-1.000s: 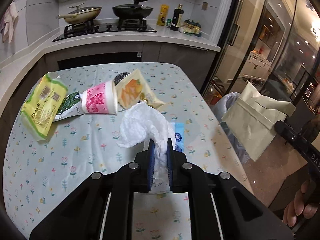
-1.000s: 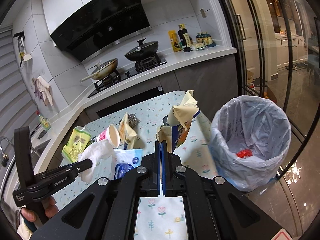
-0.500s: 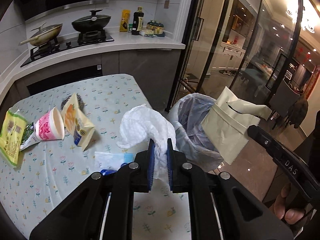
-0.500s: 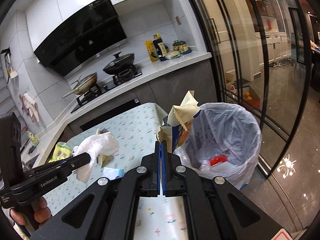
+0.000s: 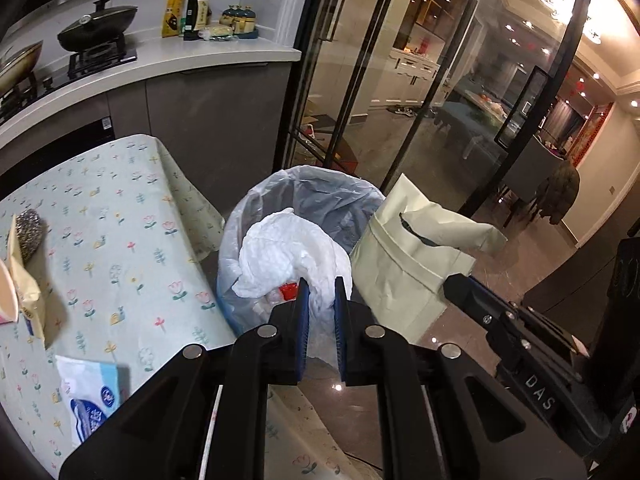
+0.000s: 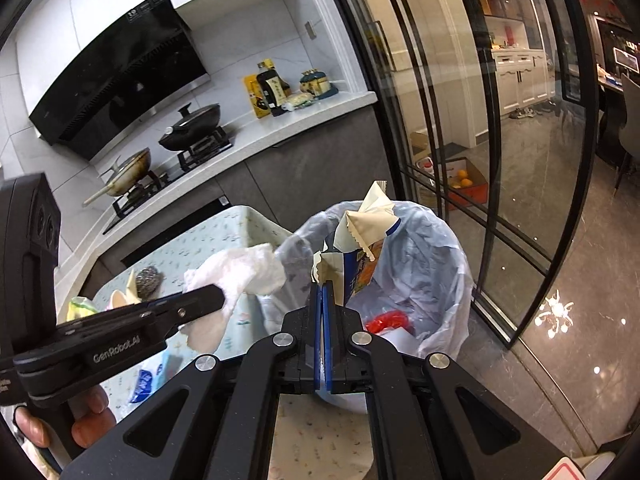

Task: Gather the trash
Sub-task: 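Carry the tissue and beige packet over the bin and open both grippers, then move both grippers back over the trash on the table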

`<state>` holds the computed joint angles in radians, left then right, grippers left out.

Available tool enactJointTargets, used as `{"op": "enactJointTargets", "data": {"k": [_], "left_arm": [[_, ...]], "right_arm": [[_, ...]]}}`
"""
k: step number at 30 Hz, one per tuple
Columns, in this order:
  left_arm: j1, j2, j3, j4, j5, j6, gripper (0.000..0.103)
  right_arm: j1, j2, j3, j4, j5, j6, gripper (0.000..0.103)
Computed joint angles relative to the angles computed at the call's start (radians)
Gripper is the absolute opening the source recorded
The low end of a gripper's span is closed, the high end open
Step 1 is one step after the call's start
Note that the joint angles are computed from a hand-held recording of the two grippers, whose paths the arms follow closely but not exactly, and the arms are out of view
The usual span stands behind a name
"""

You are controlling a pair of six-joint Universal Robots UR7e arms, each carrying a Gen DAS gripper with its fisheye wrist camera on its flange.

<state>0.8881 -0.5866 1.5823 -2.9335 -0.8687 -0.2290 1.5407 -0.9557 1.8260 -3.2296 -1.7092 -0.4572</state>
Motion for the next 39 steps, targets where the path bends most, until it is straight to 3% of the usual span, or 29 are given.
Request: {"op": "enactJointTargets", "data": {"k": [5, 9, 13, 19, 26, 39], "left_arm": [[0.023, 0.058, -0.1, 0.073, -0.043, -0.003, 0.013], [0.031, 0.086, -0.141, 0.097, -0.037, -0.015, 0.037], [0.032, 0.089, -0.141, 0.077, -0.027, -0.013, 0.05], [0.026, 0.066, -0.105, 0.046, 0.007, -0.019, 0.064], [0.009, 0.011, -0.016, 0.002, 0.058, -0.03, 0.071], [-0.046, -0.129, 0.209, -0.074, 0.203, -0.1, 0.071]], "right_arm": [[-0.018, 0.032, -0.054, 0.047, -0.022, 0.011, 0.002], [-0.025, 0.051, -0.072, 0.06, -0.035, 0.008, 0.002], [-0.027, 0.066, -0.084, 0.063, -0.042, 0.004, 0.006], [-0.029, 0.065, -0.078, 0.053, -0.036, 0.026, 0.021], [-0.013, 0.045, -0.038, 0.017, -0.038, 0.029, 0.034], [0.045, -0.001, 0.073, -0.048, -0.036, 0.024, 0.046]]}}
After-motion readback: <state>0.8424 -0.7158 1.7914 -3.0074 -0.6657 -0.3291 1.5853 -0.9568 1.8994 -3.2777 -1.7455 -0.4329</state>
